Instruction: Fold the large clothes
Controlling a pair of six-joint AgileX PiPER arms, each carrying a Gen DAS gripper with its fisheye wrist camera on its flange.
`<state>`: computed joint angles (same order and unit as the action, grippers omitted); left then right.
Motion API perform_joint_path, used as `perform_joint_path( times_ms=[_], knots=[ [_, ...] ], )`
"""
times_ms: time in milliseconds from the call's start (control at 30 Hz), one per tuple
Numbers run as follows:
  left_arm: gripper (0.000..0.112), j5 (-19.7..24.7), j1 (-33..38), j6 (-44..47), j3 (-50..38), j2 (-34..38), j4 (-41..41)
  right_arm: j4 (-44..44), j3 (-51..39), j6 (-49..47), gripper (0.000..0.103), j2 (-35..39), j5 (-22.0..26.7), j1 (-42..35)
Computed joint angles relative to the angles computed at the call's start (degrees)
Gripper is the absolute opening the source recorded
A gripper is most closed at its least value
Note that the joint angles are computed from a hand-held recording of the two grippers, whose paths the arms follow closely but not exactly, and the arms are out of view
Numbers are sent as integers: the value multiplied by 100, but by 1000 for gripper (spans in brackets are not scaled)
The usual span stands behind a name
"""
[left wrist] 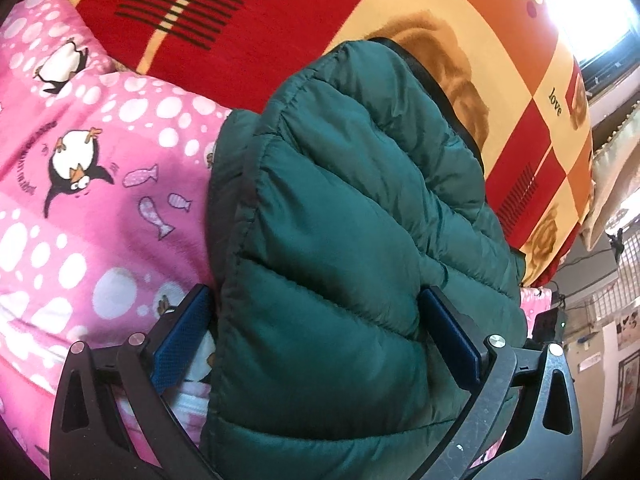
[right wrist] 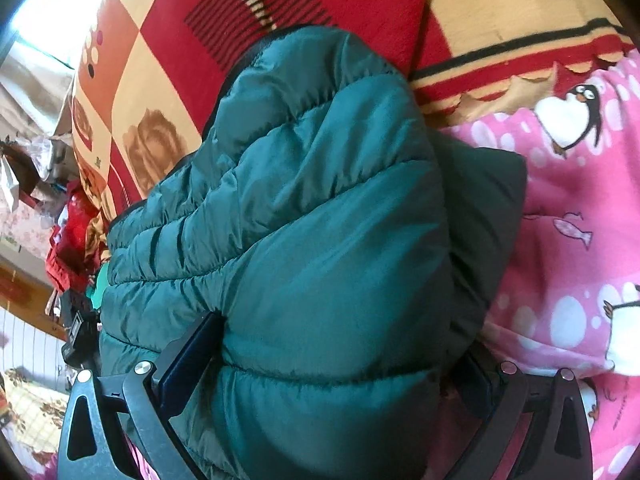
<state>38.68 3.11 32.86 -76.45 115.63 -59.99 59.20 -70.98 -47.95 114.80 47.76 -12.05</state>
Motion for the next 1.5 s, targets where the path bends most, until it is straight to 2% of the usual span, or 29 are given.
perform_joint_path(
  times_ms=[267,333,400,433,600,700,800,1033,1200,1333,1500],
  knots=[
    [102,29,-281,-762,-370,77,694,45,23,162,103,-108,-303,284],
    [90,-79,-415,-759,-317,-15,810,165,154,-52,100,-231,-379,368],
    [82,-212,-519,-772,-224,-138,892,250,361,-319,89,-450,-559,449],
    [77,-245,-551,-780,-196,-182,925,293,414,-392,86,-508,-554,447],
    [55,-277,-607,-735,-56,-439,949,416,725,-683,56,-906,-527,384],
    [43,-424,-717,-836,96,-748,1167,337,992,-716,47,-1334,-741,496],
    [39,-404,-763,-954,214,-1089,1232,302,1217,-715,43,-1735,-827,560],
    [37,67,-539,-608,812,-2030,932,278,1778,-584,42,-2631,-486,461],
    [37,640,-75,-123,1696,-2865,568,226,2424,-547,42,-3434,59,122],
    [37,1103,188,-57,2355,-3547,710,-62,3048,-472,42,-4147,629,-313],
    [39,1314,481,227,3037,-4082,854,-194,3700,-444,43,-4579,775,-608]
  ],
)
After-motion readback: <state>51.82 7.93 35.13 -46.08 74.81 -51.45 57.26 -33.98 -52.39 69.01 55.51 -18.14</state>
